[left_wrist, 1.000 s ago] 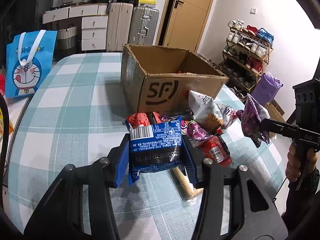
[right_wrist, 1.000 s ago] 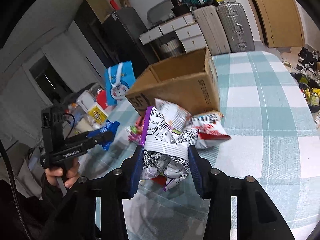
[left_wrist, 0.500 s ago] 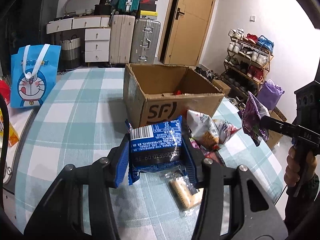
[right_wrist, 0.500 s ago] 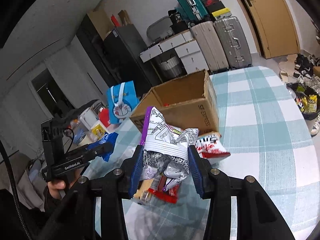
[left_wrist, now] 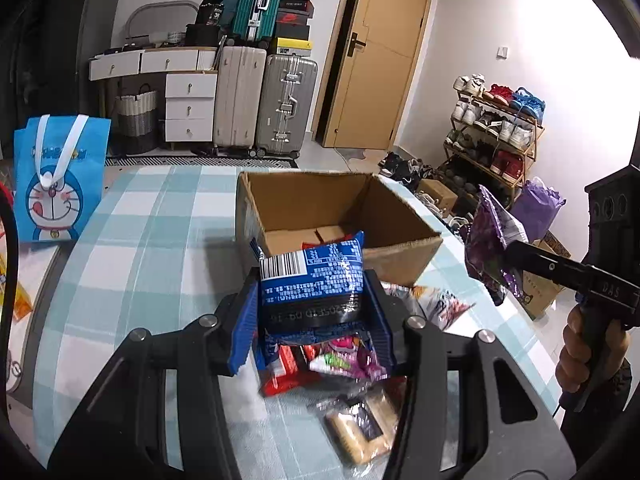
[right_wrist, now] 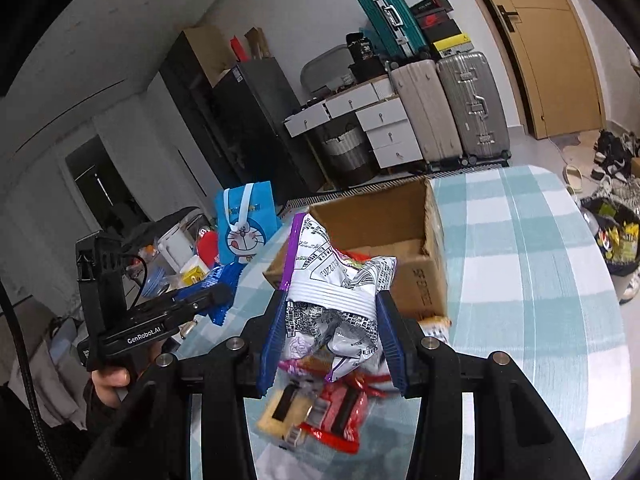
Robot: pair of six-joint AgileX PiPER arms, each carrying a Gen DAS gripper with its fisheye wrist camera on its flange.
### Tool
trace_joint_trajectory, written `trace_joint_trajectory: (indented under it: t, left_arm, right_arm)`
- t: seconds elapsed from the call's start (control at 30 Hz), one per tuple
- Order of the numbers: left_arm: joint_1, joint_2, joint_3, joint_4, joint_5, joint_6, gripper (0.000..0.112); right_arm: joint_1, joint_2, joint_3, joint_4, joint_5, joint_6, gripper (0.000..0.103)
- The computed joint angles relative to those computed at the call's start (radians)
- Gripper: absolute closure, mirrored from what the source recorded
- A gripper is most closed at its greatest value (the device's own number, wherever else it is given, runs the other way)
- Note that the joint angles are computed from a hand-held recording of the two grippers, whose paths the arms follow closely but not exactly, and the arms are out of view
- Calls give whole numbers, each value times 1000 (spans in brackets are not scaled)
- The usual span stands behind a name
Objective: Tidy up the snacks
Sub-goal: 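Carry both packs into the cardboard box and open both grippers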
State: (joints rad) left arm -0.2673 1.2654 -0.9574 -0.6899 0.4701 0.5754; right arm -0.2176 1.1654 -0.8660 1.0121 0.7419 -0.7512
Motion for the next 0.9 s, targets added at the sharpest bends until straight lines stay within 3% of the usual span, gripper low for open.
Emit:
trace_joint_trajectory:
  t: [0.9]
  left_arm:
    - [-148, 320, -382, 443, -63, -437, 66]
  right_arm:
    - [67, 265, -270, -26, -63, 41, 59]
